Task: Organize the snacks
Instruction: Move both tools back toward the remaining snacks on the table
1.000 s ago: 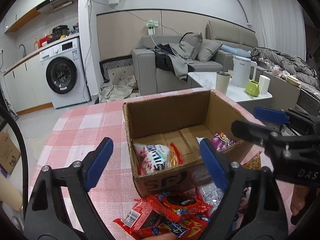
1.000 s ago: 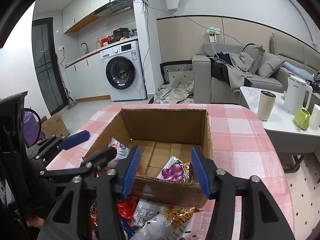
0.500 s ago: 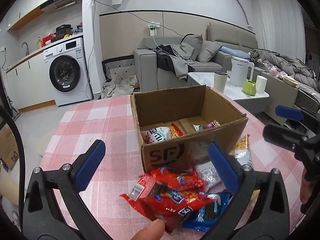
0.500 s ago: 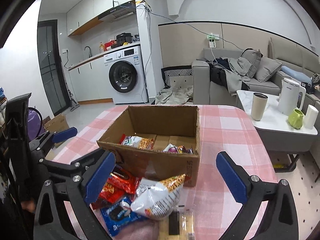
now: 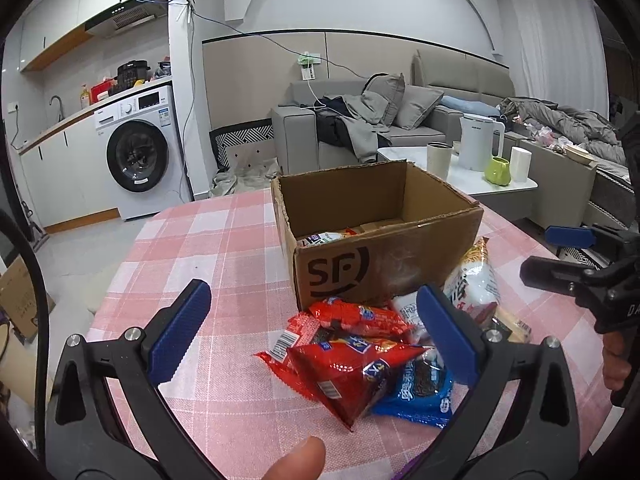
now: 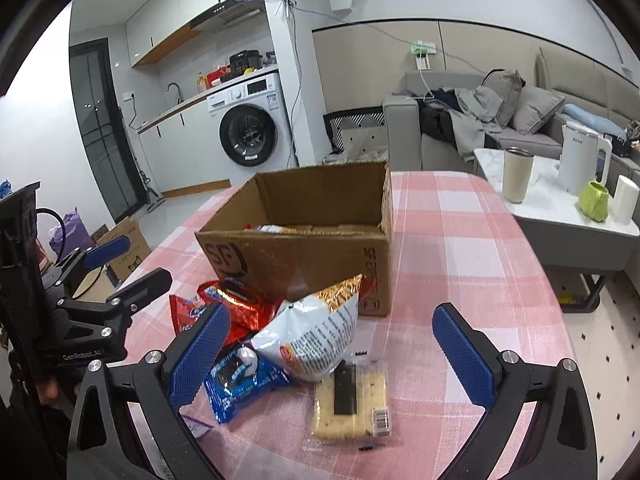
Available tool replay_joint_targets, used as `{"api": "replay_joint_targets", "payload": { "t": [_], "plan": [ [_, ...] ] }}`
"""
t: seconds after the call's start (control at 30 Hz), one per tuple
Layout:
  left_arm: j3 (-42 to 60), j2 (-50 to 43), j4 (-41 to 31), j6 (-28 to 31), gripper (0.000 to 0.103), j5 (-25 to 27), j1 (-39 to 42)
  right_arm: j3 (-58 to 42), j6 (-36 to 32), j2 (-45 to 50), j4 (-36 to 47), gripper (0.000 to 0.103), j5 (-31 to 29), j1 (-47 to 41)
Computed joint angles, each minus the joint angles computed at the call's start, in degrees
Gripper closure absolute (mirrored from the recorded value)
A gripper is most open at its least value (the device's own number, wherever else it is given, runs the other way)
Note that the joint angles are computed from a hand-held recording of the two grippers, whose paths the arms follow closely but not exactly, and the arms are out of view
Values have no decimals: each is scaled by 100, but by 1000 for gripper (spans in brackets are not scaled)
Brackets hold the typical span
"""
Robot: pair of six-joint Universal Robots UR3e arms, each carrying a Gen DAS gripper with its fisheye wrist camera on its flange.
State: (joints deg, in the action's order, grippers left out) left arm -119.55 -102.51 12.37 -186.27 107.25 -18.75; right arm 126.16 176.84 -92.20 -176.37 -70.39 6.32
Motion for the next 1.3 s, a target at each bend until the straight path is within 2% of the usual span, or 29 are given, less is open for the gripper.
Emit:
{"api": "replay_joint_targets", "payload": {
  "t": [0.5, 0.83, 1.3],
  "plan": [
    [-70, -52, -192, -228, 0, 345, -178, 277, -318, -71, 146, 0, -127, 74],
    [-281, 117, -426, -378, 0, -47, 60, 387, -415, 0, 199, 0, -149, 101],
    [-224, -149, -544, -365, 0, -342, 154, 173, -396, 421, 354, 0, -512, 305]
  ]
}}
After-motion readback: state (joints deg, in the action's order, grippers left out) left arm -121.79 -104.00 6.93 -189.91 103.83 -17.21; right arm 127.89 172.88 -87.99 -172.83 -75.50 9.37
